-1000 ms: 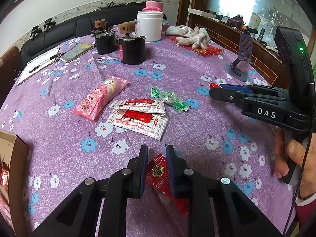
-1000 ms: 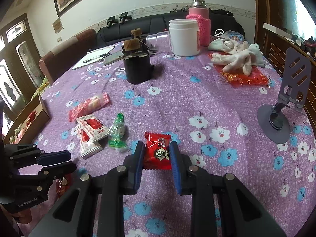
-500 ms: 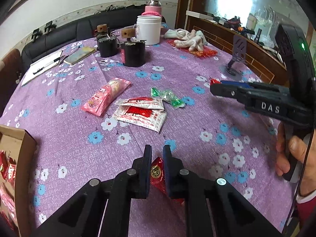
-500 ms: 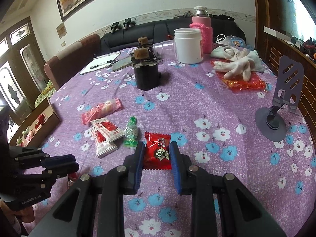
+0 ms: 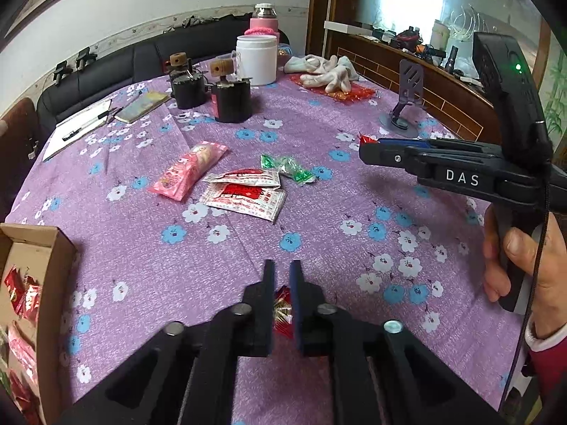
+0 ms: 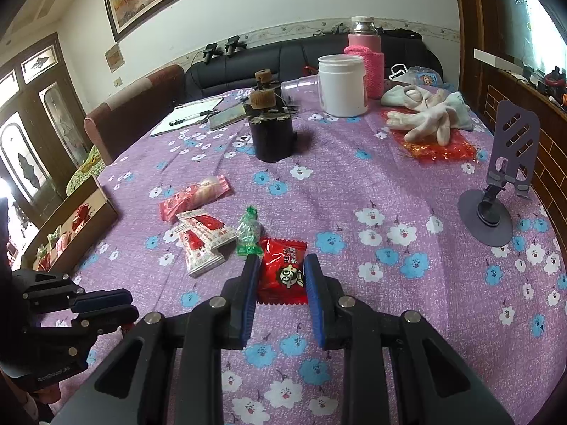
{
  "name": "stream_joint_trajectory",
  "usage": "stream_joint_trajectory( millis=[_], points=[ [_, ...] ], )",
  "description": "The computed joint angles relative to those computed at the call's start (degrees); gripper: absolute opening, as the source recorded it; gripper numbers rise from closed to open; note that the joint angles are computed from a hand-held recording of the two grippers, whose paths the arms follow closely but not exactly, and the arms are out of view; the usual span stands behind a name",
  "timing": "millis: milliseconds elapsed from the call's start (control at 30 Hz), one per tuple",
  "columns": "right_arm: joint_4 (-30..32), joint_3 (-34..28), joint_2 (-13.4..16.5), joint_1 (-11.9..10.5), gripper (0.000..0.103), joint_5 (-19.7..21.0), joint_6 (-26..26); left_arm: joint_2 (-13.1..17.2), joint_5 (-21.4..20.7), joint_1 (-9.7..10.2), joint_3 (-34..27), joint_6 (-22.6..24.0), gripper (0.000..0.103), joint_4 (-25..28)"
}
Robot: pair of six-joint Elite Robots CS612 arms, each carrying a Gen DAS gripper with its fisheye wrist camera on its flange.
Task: Organize snacks
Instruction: 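Lift the long red packet with the left tool while the right tool lifts the small red candy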
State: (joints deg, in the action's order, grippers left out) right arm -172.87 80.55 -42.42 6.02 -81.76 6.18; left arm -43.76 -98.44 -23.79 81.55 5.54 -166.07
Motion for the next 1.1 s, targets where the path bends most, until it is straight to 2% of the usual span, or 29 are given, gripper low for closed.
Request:
stream_joint_trajectory(
  millis=[267,367,433,500,533,567,600,800,833,867,933,1100],
  points=[
    [-1.0,0.5,-0.5,0.4,0.025,0.8,-0.1,-1.1,-0.5,0.75,1.6,-0.7,0.004,-1.6],
    [-1.1,0.6,-0.6,0.6,0.025,0.9,-0.2,-1.3,-3.1,0.85,1.4,1.9,0.005,1.4],
    [-1.1,0.7,-0.7,0.7,0.025,1.2,-0.3,-1.6,-1.3,0.05,2.4,5.9,0.007,0.9],
    [-1.0,0.8,-0.8,0.8,0.025,1.3,-0.4,-2.1,-1.1,-0.42,3.2,8.9,0.029,1.0],
    [-1.0,0.9,-0.9,0.8,0.025,1.4,-0.4,-2.3,-0.5,-0.69,3.7,9.9,0.065,0.3],
    [-1.0,1.0,-0.9,0.8,0.025,1.4,-0.3,-2.4,0.1,-0.85,4.1,10.4,0.094,-0.4],
    [-1.0,1.0,-0.9,0.8,0.025,1.5,-0.2,-2.5,0.5,-1.01,4.7,11.3,0.097,-1.7],
    [-1.0,1.3,-1.1,0.9,0.025,1.1,0.2,-2.1,-2.7,-0.33,3.6,11.3,0.096,0.5],
    [-1.1,1.4,-1.2,0.9,0.025,1.1,0.4,-1.9,-3.0,-0.22,3.2,11.2,0.088,1.5],
    [-1.2,1.4,-1.2,0.9,0.025,1.1,0.5,-1.8,-3.0,-0.17,2.9,11.0,0.075,2.6],
    [-1.2,1.5,-1.2,0.9,0.025,1.3,0.5,-1.5,-2.5,-0.14,2.2,10.9,0.066,5.0],
    [-1.4,1.5,-1.2,0.9,0.025,1.3,0.4,-1.3,0.6,-0.9,3.0,13.5,0.063,6.2]
  ],
)
